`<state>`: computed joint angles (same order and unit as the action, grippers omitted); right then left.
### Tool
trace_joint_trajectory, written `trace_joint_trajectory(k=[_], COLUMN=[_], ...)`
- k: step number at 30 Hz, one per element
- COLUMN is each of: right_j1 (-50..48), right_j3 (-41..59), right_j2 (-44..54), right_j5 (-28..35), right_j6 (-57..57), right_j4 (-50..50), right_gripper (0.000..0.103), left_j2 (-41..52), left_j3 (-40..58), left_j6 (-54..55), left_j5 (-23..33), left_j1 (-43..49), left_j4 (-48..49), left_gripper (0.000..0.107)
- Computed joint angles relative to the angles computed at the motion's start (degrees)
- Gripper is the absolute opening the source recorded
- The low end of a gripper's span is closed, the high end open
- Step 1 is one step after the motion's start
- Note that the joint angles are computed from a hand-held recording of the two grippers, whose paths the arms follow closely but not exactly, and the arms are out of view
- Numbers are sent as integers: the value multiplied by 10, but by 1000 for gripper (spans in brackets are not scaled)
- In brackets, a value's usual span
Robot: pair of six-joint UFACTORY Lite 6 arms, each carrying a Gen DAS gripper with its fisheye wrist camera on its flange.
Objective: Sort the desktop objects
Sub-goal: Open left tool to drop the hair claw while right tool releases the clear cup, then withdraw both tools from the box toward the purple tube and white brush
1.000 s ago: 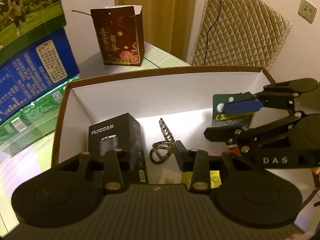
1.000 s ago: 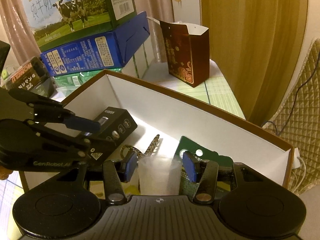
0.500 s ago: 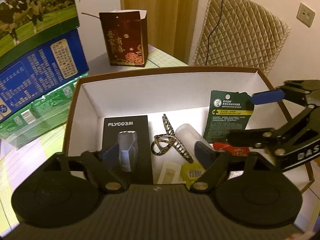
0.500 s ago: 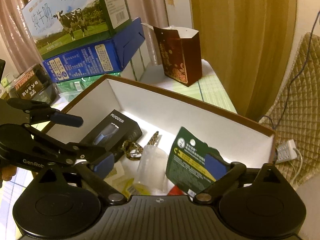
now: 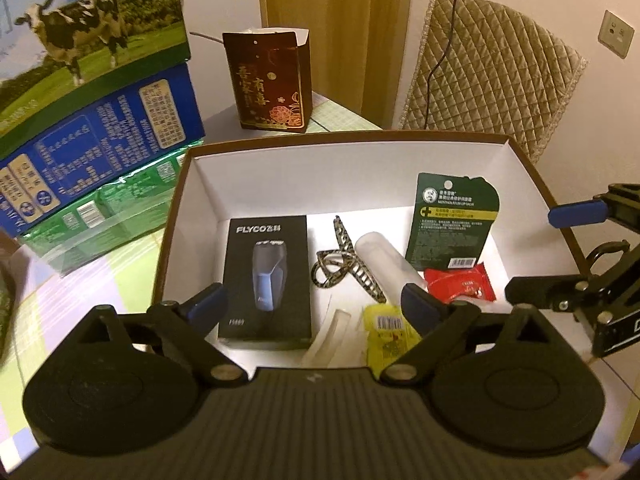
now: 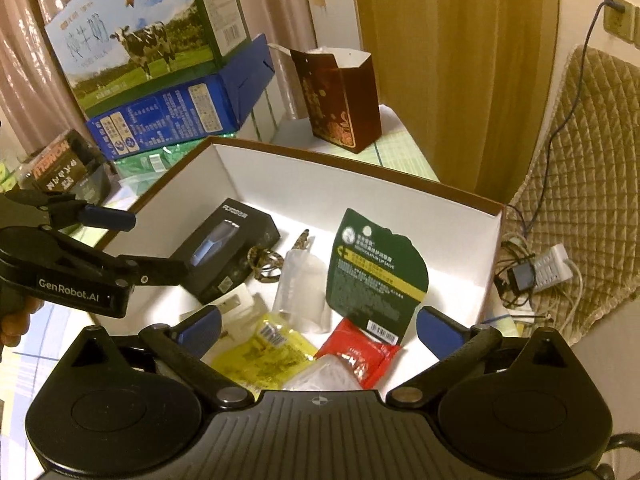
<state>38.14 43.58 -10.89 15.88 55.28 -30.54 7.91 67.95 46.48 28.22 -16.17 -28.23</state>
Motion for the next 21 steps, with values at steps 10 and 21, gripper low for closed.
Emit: trace_joint_trajectory(k=[10,21], right_j1=[108,233], right_j3=[-8,6], right_j2=[-48,-82], right_j5=[121,249], right_j6=[158,288], right_j4=[-101,-148], right_gripper=[101,101], left_j2=[-132,-263], left_j3=[-84,-154], left_j6=[-53,-64], left_j5=[34,77], left_j1=[11,21], left_j4=[33,36], left_gripper=[96,99])
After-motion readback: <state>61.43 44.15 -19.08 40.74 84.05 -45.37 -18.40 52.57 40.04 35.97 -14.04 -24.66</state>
